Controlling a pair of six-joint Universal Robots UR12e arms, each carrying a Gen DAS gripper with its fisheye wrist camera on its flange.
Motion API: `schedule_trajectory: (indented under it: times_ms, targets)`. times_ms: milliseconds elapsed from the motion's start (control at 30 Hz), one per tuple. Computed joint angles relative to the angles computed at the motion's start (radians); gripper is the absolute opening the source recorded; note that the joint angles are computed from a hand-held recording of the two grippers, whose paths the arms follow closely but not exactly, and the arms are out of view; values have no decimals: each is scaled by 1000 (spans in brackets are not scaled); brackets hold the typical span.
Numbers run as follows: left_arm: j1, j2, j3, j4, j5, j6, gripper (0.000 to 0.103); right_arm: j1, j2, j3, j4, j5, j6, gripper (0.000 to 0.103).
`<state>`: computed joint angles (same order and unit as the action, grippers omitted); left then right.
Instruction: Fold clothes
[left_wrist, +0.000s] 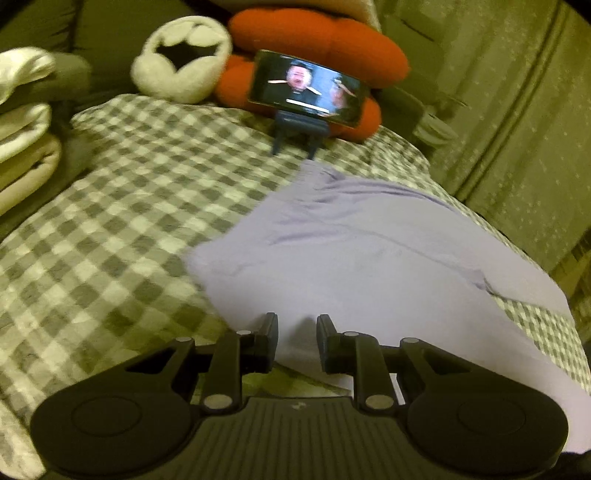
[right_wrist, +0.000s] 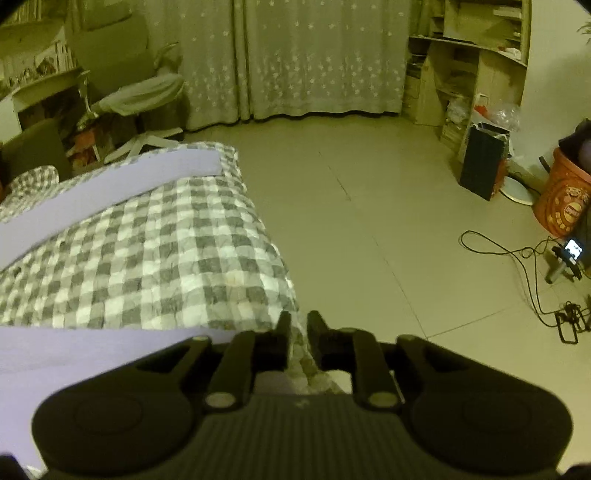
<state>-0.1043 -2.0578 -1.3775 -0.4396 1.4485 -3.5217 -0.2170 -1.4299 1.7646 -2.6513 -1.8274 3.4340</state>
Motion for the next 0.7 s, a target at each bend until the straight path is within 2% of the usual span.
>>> schedule_trajectory:
  times_ms: [200,333,400,467,700]
  targets:
    - [20,15,-26,11,13,-68,21,13,-12,17,-33,-17,1,27]
    - [42,20,-44,49,-38,-132,21,17,-26,31,-55,8,18,34]
    - [48,17,-45,63,-66,-147,28,17,-36,42,-58,27,36,38]
    - [52,12,-41,71,-86,-161,31,21,-45,53,-55,43,62,39]
    - [44,-21,4,46,-80,-191,33,30,-65,87,-65,72,114,43]
